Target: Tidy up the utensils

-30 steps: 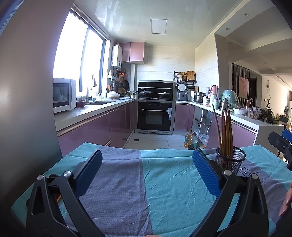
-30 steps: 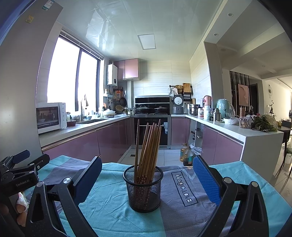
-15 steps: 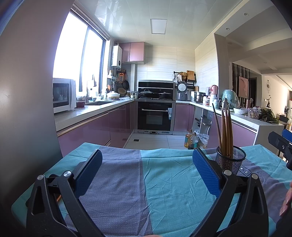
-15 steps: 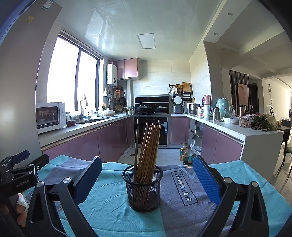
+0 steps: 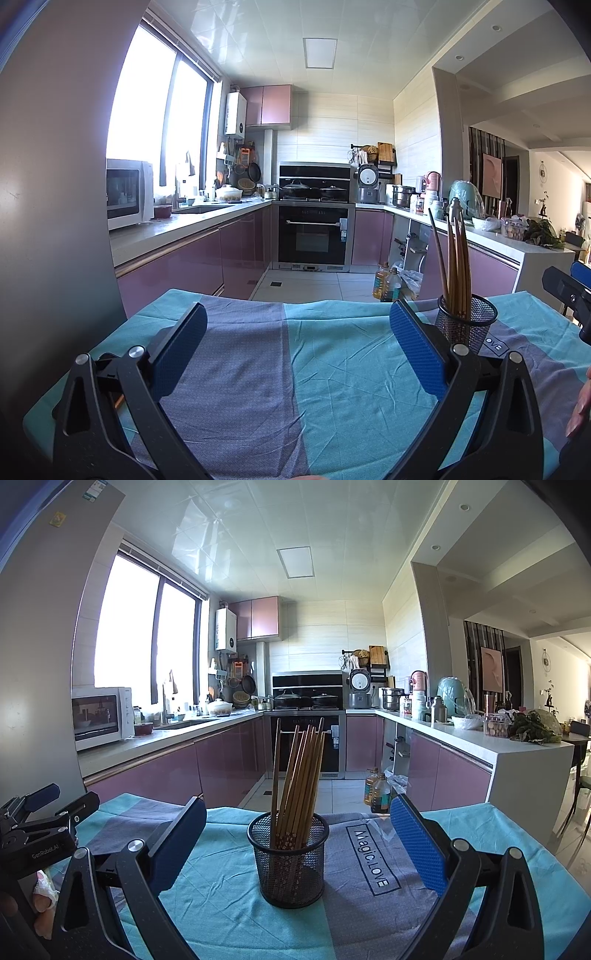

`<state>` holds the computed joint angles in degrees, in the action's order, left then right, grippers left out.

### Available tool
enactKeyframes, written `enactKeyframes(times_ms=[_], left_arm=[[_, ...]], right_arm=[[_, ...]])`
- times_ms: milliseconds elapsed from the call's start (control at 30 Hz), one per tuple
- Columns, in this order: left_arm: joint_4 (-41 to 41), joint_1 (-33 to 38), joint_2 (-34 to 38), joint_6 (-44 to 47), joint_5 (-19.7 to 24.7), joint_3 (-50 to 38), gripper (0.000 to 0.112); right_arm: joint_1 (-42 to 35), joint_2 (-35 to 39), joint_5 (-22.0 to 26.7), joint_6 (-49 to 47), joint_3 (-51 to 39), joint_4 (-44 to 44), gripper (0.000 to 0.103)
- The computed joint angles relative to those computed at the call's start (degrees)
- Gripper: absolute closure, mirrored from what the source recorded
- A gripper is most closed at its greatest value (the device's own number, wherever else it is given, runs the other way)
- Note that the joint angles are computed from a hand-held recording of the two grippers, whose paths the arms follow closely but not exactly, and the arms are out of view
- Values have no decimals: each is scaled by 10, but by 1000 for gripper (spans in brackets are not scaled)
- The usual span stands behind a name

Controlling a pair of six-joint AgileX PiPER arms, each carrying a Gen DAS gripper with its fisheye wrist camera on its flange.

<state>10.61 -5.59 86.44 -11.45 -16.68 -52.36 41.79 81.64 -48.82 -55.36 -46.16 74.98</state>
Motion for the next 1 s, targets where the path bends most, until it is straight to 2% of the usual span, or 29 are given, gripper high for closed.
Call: enactKeyframes(times_ms=[1000], left_arm=[[24, 3, 1, -22, 6, -5, 15]], right_arm=[[3, -1, -7, 5, 7, 0, 7]])
